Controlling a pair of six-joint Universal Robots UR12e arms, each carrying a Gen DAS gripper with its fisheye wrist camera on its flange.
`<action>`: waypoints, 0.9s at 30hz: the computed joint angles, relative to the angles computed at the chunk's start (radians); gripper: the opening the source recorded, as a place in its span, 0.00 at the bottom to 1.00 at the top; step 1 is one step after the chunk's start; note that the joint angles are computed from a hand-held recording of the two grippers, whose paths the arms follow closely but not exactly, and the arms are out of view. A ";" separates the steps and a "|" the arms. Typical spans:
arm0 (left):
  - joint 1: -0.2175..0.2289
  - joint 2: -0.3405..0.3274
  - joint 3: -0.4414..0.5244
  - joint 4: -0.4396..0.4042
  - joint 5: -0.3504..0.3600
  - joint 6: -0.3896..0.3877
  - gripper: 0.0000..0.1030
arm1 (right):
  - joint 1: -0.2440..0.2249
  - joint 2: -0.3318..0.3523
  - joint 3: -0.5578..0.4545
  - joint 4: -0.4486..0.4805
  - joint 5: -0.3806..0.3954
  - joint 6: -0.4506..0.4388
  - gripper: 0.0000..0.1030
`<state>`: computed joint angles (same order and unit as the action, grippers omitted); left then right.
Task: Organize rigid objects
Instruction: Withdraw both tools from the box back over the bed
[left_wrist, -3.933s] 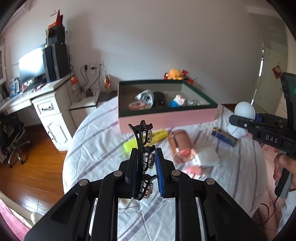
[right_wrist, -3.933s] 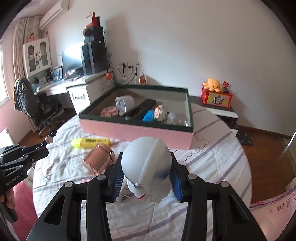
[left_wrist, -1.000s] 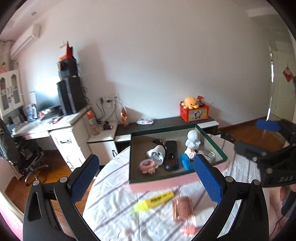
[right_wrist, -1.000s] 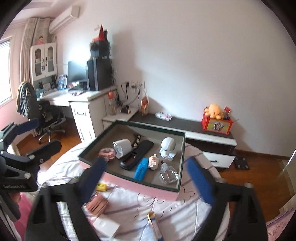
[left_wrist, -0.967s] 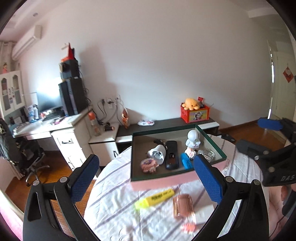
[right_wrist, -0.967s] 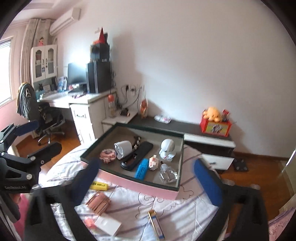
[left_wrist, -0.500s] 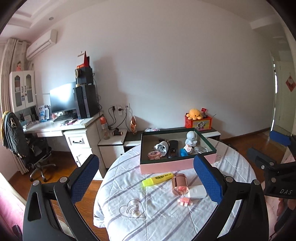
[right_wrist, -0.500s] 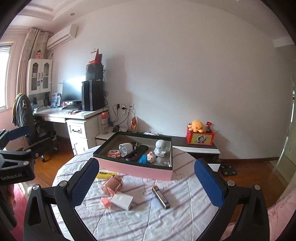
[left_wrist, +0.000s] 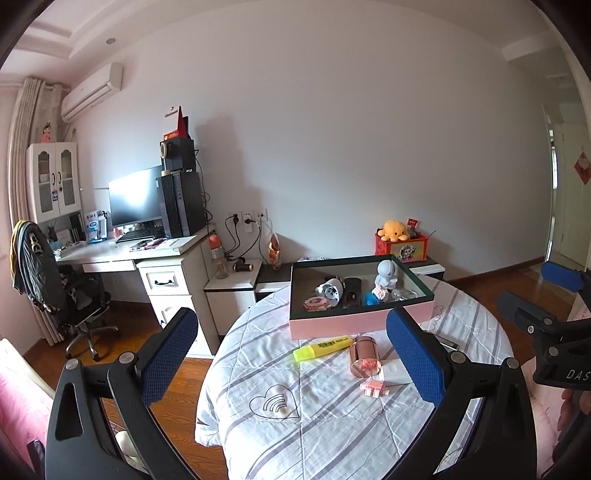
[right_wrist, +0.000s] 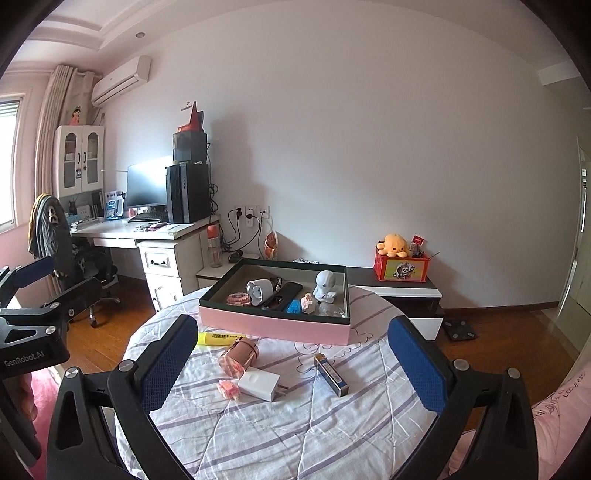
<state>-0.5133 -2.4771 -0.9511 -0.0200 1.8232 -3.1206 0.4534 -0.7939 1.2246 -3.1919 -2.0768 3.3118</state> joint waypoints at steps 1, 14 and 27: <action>0.001 0.000 0.000 -0.005 -0.003 0.001 1.00 | 0.000 0.001 -0.002 0.005 0.001 0.000 1.00; 0.000 -0.016 0.024 -0.031 -0.007 0.001 1.00 | 0.000 0.006 -0.008 0.023 -0.014 -0.004 1.00; 0.003 -0.066 0.103 -0.163 -0.033 -0.009 1.00 | -0.025 0.011 -0.001 0.092 0.004 0.049 1.00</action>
